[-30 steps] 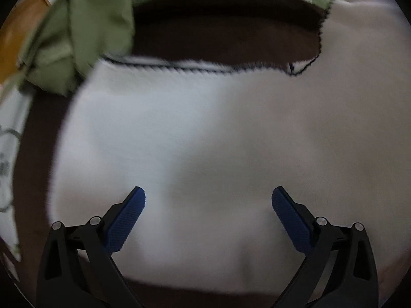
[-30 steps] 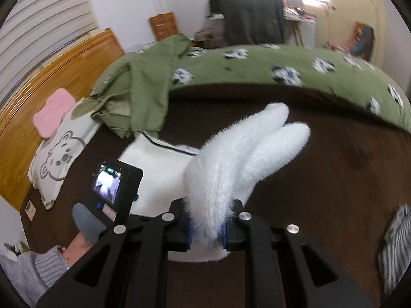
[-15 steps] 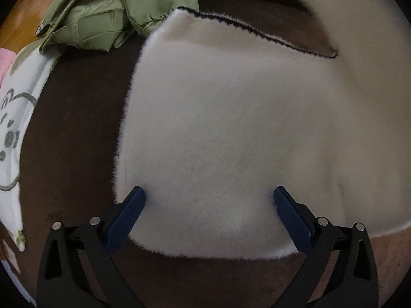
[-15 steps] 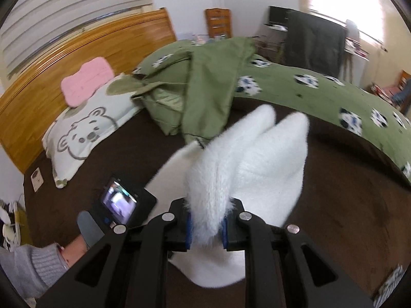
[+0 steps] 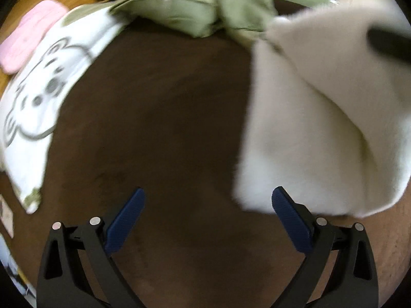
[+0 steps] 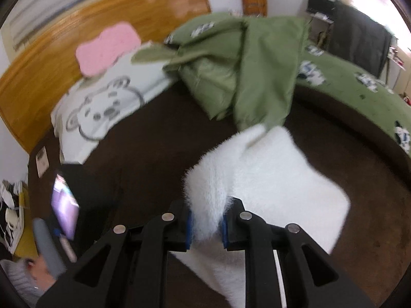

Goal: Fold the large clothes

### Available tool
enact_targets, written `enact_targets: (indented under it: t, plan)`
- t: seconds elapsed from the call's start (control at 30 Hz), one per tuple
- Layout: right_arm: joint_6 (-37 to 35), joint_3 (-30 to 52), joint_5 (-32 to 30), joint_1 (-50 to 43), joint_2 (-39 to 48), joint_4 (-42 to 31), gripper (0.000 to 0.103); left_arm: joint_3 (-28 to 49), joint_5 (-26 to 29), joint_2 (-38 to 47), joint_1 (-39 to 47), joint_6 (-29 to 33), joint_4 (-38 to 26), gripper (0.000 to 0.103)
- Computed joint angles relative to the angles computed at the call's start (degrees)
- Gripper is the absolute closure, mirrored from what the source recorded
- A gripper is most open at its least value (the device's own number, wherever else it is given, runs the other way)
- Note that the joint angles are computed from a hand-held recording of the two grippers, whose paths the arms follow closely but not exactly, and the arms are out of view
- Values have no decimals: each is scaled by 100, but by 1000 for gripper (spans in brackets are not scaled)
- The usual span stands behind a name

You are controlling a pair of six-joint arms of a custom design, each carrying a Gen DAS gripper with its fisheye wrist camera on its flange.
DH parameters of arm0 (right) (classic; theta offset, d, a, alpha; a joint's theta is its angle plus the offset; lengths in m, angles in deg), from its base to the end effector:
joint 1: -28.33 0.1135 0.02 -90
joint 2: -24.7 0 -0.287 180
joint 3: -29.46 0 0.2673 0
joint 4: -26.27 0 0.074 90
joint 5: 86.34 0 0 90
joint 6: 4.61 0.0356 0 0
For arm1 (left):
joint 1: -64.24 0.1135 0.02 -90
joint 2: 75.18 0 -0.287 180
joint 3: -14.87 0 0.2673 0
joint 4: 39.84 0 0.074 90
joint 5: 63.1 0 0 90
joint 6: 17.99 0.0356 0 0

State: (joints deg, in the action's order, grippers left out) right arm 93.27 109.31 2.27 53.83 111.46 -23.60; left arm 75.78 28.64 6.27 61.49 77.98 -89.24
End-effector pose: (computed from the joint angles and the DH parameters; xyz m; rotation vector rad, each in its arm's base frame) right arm 0.2967 0.1425 0.2762 -0.4046 2.5498 0.2512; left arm 0.2649 -0.0138 0.2006 0.2196 2.7820 -0.0285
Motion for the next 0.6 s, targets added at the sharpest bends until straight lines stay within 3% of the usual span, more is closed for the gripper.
enact_targets:
  t: [0.17, 0.27, 0.37, 0.43, 0.5, 0.6]
  plan:
    - [300, -22, -134, 267, 875, 240, 82, -30, -39, 221, 698, 287, 46, 6]
    - [334, -31, -64, 385, 1214, 329, 75, -120, -37, 210, 973, 432, 73, 6]
    - [305, 27, 23, 542, 1451, 372, 58, -116, 27, 296, 1164, 531, 146, 6]
    - [213, 138, -100, 592, 1583, 289, 29, -160, 21, 283, 1186, 531, 150, 7]
    - [163, 203, -36, 701, 1637, 248, 21, -230, 14, 231, 1181, 520, 141, 7]
    - [213, 77, -10, 747, 1430, 342, 18, -278, 10, 98, 1173, 484, 72, 7]
